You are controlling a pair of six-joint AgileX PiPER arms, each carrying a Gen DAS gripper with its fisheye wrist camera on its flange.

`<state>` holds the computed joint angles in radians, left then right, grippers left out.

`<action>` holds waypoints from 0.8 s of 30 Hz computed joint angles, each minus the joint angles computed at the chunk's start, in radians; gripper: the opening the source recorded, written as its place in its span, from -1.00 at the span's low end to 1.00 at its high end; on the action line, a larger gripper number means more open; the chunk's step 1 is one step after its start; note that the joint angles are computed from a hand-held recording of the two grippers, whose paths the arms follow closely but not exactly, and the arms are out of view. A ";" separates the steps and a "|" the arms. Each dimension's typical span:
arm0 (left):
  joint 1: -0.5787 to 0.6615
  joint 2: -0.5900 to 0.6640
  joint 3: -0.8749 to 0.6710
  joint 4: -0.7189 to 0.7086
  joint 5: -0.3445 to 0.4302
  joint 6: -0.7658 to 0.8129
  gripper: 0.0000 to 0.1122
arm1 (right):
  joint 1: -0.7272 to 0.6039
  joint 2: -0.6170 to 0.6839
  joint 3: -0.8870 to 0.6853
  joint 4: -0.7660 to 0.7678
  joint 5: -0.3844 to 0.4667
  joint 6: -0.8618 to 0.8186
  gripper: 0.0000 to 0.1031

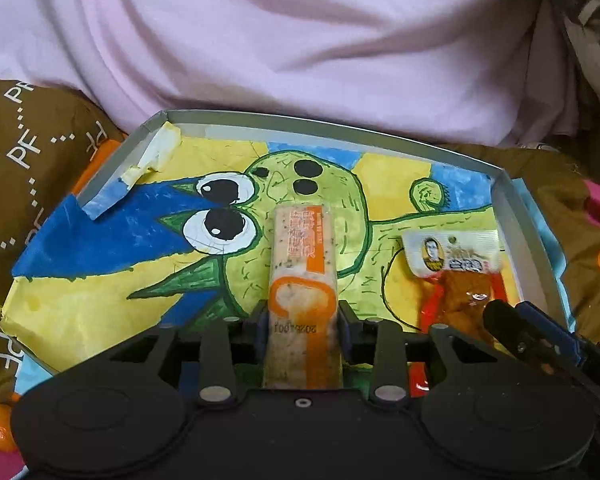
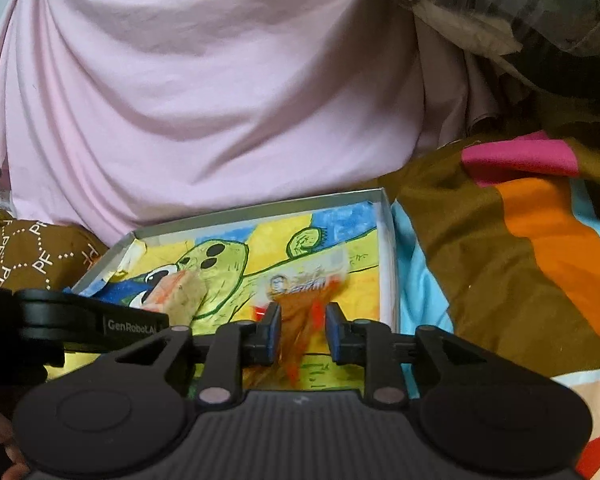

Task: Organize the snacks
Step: 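Carry both snacks into the dinosaur tray and open both tools, then move both tools back over the remaining snacks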

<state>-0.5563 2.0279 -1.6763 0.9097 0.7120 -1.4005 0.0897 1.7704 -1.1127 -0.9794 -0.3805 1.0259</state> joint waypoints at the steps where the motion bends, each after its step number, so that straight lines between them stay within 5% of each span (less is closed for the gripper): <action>1: 0.000 -0.003 0.001 0.002 0.006 -0.010 -0.29 | 0.001 -0.004 0.004 0.013 0.000 -0.016 -0.39; 11: -0.018 -0.143 0.170 0.135 0.035 -0.194 0.56 | 0.010 -0.117 0.085 0.168 -0.004 -0.194 0.75; 16: -0.046 -0.258 0.303 0.213 0.045 -0.310 0.77 | -0.010 -0.227 0.149 0.121 -0.023 -0.136 1.00; 24: -0.162 -0.421 0.446 0.262 0.183 -0.367 0.82 | -0.008 -0.433 0.274 0.141 -0.022 -0.137 1.00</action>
